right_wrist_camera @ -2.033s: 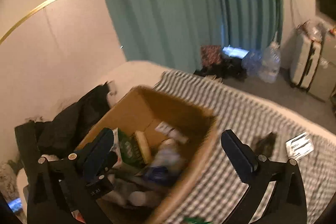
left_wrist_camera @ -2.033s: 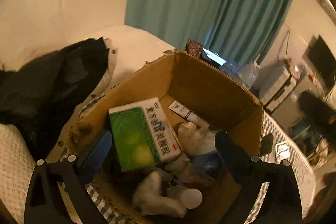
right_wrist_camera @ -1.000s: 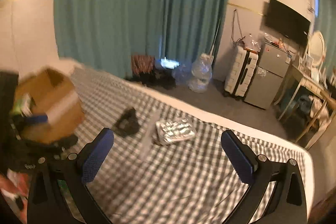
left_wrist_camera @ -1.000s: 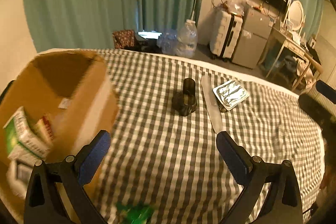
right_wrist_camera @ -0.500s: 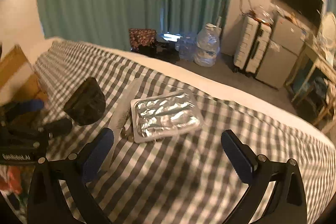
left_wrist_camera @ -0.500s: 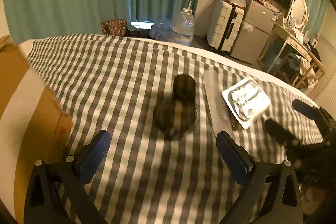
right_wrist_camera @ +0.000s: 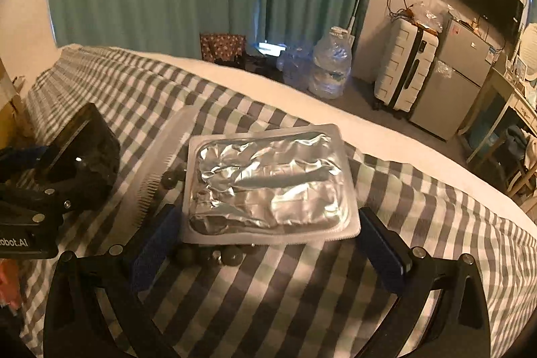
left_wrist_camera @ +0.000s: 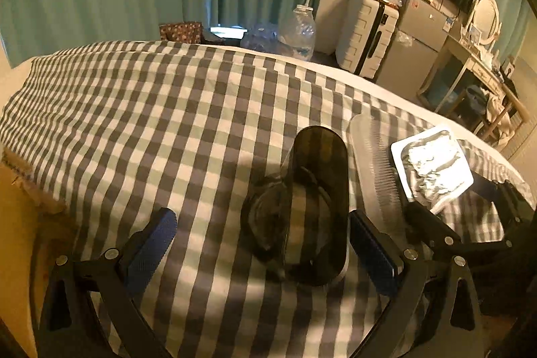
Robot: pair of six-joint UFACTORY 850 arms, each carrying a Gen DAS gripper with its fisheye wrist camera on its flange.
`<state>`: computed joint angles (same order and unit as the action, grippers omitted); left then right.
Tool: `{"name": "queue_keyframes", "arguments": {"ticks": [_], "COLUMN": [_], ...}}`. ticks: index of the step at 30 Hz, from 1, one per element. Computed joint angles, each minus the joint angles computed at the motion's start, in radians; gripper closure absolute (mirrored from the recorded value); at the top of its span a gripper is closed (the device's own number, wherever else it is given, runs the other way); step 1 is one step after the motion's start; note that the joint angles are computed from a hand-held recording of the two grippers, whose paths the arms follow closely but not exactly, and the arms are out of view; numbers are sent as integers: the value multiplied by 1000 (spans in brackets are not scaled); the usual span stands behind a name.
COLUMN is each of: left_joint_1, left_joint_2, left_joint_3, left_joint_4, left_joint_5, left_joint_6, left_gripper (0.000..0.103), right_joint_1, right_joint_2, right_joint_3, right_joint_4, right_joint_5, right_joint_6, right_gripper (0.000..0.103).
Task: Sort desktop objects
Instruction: 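Grasp the dark translucent plastic holder with the left tool while the right tool grasps the foil blister pack, then carry the holder and blister pack into the box and release both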
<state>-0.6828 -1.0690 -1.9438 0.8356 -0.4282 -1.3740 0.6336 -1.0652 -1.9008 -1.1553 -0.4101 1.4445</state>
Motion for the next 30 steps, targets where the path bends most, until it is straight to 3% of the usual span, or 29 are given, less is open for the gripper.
{"name": "queue_keyframes", "arguments": {"ticks": [4,9,12,15,18,24,28,30], "left_joint_1": [0,5,11,15,25,19,19,9], "left_joint_2": [-55,-24,2,28,51,123,173,193], "left_joint_3": [-83,-25,15,53,77,176,227,233], "left_joint_4": [-14,40,64,86,-15,-71,-133,-196], "left_joint_5": [-62,-16,4,4,23,46,75,28], "left_joint_6": [58,-2,-41,-81,-1,20,27,83], "left_gripper": [0,8,18,39,39,39,39,39], "right_joint_1": [2,-4,-15,-20,-20,-19,-8,5], "right_joint_2": [-6,-42,-46,-24,17,164,240,273], "right_joint_3": [-13,-78,-78,-40,21,239,340,383], "right_joint_4": [20,118,126,71,68,-183,-216,-211], "right_joint_5": [-10,-23,8,26,39,98,91,83], "right_joint_6": [-34,-153,-148,-74,-26,292,358,374], "right_gripper": [0,0,0,5,5,5,5,5]}}
